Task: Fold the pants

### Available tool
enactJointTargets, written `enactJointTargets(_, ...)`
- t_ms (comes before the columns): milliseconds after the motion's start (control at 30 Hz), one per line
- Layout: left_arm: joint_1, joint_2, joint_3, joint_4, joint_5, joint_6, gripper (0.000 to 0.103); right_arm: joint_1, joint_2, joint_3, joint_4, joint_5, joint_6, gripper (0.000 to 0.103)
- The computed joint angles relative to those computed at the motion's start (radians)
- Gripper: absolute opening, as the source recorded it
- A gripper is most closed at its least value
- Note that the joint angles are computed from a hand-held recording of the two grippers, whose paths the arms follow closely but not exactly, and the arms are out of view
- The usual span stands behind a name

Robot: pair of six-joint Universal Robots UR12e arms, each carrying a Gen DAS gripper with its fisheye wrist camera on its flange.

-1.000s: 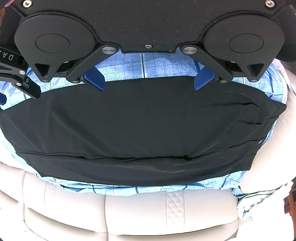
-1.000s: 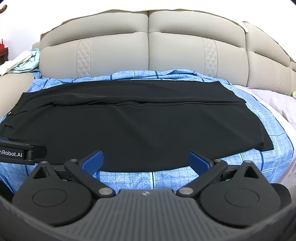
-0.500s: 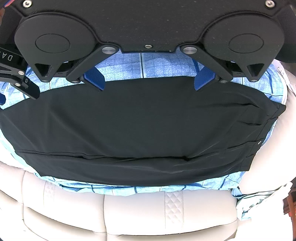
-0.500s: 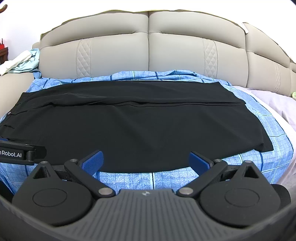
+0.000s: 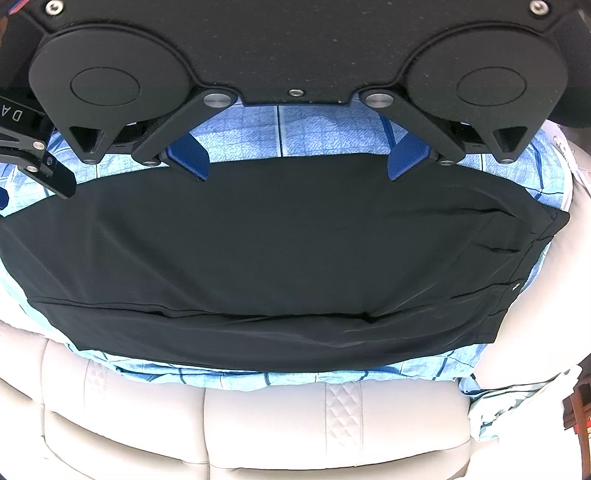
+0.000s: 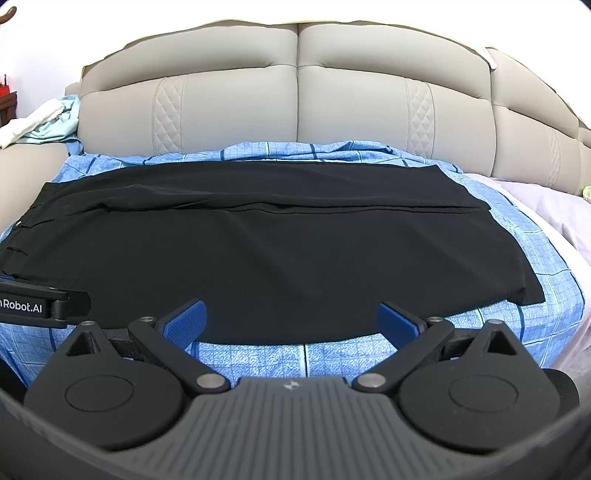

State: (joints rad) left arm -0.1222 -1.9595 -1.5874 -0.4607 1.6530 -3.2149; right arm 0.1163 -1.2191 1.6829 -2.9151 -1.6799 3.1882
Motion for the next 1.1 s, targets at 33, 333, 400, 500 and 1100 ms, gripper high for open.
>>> enactJointTargets(33, 0.000, 0.000, -0.001, 0.001, 0.000, 0.000, 0.103, 0.000, 0.000, 0.001, 0.000, -0.001, 0.001, 0.103)
enactJointTargets(333, 0.003, 0.001, -0.004, 0.002, -0.001, -0.001, 0.103, 0.001, -0.001, 0.002, -0.003, -0.004, -0.004, 0.103)
enactJointTargets(400, 0.004, 0.001, -0.005, 0.003, -0.003, 0.001, 0.103, 0.002, -0.001, 0.001, -0.002, -0.005, -0.006, 0.103)
enactJointTargets(500, 0.002, -0.002, -0.001, -0.003, 0.000, 0.000, 0.103, 0.003, 0.000, 0.000, -0.002, -0.007, -0.008, 0.103)
enactJointTargets(1100, 0.012, -0.051, 0.072, -0.062, 0.022, -0.002, 0.103, 0.006, 0.034, -0.040, -0.011, -0.041, -0.014, 0.103)
